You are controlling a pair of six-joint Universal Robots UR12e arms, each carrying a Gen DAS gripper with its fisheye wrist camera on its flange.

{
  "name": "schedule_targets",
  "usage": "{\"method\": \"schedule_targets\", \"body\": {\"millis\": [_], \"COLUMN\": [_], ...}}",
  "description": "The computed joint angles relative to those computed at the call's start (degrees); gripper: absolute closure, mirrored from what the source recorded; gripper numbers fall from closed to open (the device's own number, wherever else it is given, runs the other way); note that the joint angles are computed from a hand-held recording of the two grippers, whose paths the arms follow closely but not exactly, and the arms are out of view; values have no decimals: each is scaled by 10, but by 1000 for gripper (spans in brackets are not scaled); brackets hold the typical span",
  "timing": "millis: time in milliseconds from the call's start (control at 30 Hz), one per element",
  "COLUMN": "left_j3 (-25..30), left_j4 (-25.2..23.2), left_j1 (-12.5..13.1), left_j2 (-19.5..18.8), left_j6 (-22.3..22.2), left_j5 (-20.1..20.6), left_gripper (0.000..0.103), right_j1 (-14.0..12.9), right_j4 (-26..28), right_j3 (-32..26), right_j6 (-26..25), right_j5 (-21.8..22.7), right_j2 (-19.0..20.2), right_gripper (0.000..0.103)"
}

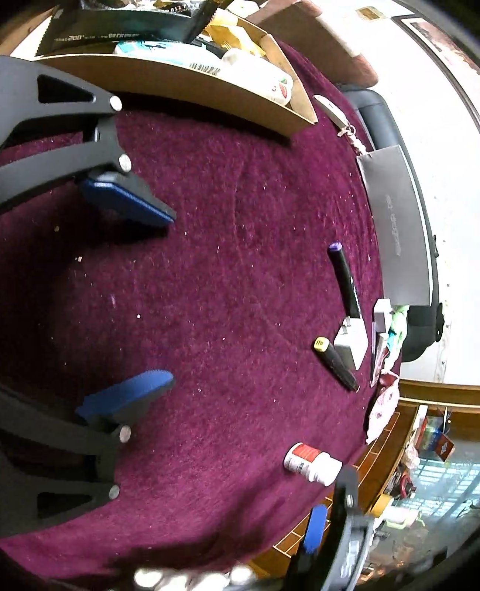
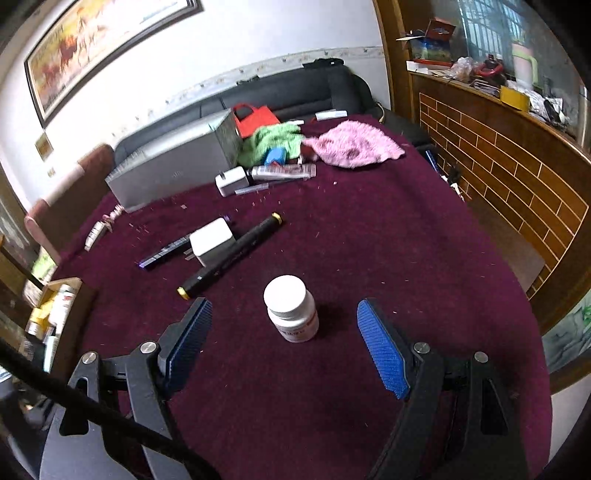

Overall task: Organize objects
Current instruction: 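Move both open tools back over the loose items on the table, then grasp the white pill bottle with the right tool while the left tool grasps a black marker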

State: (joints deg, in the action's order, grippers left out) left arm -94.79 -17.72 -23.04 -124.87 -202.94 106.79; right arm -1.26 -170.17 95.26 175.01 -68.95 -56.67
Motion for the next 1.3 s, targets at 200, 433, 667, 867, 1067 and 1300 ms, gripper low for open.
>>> {"method": "schedule_targets", "body": {"millis": [200, 433, 667, 867, 1067, 1300], "left_j3": [10, 9, 8, 30, 107, 207], "left_j4": [-15, -14, -16, -43, -14, -63], "left_j1": [3, 5, 5, 17, 14, 20], "left_j2": [-4, -5, -4, -3, -49, -112], "left_j6": [24, 29, 39, 20, 75, 144], "left_j5": [-25, -31, -39, -94, -37, -22], "left_gripper": [3, 2, 2, 6, 6, 38], "right_j1": [13, 20, 13, 4, -5, -12], "right_j4": [-1, -3, 21, 8, 27, 59], "right_j3": [-17, -27, -34, -27, -30, -40], "right_j6": [10, 5, 10, 23, 37, 44], "right_j5": [-48, -59, -18, 10, 34, 65], "right_j2": [19, 32, 37, 32, 33, 39], "right_gripper": [23, 28, 68, 71, 70, 70]}}
